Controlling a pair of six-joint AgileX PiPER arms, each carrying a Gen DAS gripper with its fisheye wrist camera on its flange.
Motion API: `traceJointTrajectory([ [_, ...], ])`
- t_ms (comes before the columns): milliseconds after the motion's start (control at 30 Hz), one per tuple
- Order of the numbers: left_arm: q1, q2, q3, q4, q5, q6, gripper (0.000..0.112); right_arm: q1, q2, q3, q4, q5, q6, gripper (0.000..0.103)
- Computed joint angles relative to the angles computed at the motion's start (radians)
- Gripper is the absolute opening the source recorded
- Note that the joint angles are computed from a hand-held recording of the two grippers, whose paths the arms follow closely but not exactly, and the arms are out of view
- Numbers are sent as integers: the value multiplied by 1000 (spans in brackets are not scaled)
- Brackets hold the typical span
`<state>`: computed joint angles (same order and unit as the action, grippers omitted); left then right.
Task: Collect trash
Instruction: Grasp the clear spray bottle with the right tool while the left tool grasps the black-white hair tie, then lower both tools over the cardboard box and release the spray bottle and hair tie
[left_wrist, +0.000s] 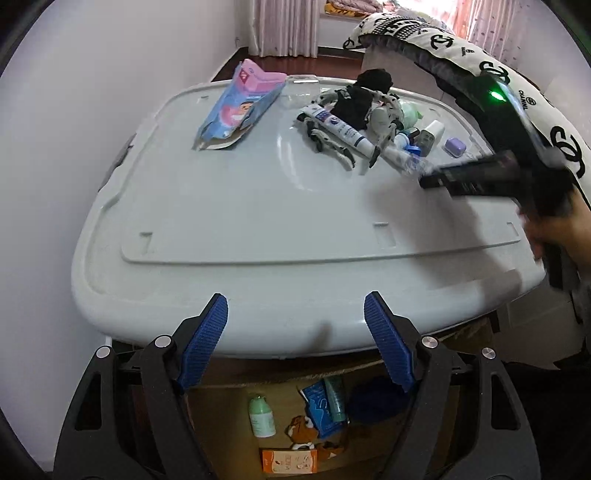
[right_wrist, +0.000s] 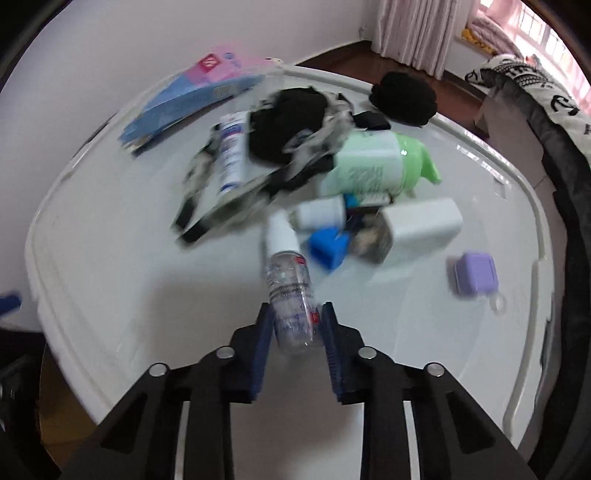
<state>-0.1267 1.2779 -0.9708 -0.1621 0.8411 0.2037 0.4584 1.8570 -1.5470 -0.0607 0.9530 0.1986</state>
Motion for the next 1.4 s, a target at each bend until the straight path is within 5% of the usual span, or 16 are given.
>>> traceJointTrajectory([
  [167, -90, 129, -139, -20, -53, 36, 75, -3, -308, 285, 82, -115, 92, 24],
  [300, -249, 311, -306, 135, -148, -52, 75, -6, -607, 490, 87, -170, 278, 24],
  [400, -315, 466, -447, 214, -169, -117, 75, 9, -687, 573, 53, -200, 369, 24],
  [500, -341, 614, -601, 261, -127, -174, 72, -75, -648, 584, 144, -199, 241, 24],
  [533, -342, 656, -643, 273, -114, -188, 65, -99, -622, 584, 157, -200, 210, 24],
  [633, -327, 697, -678, 224, -135, -134, 13, -148, -525, 536, 143, -193, 139, 24],
  [700, -310, 711, -707, 162, -110, -80, 7, -151, -475, 511, 95, -182, 134, 24],
  [933, -261, 563, -567, 64, -209, 48, 4, -104, -370, 479, 25, -140, 138, 24],
  [1100, -141, 377, -455, -133, -159, 200, 5, -93, -350, 453, 4, -126, 155, 24],
  [1400, 140, -4, -270, -348, 47, 422, 5, -181, -465, 536, 436, -227, -19, 24],
])
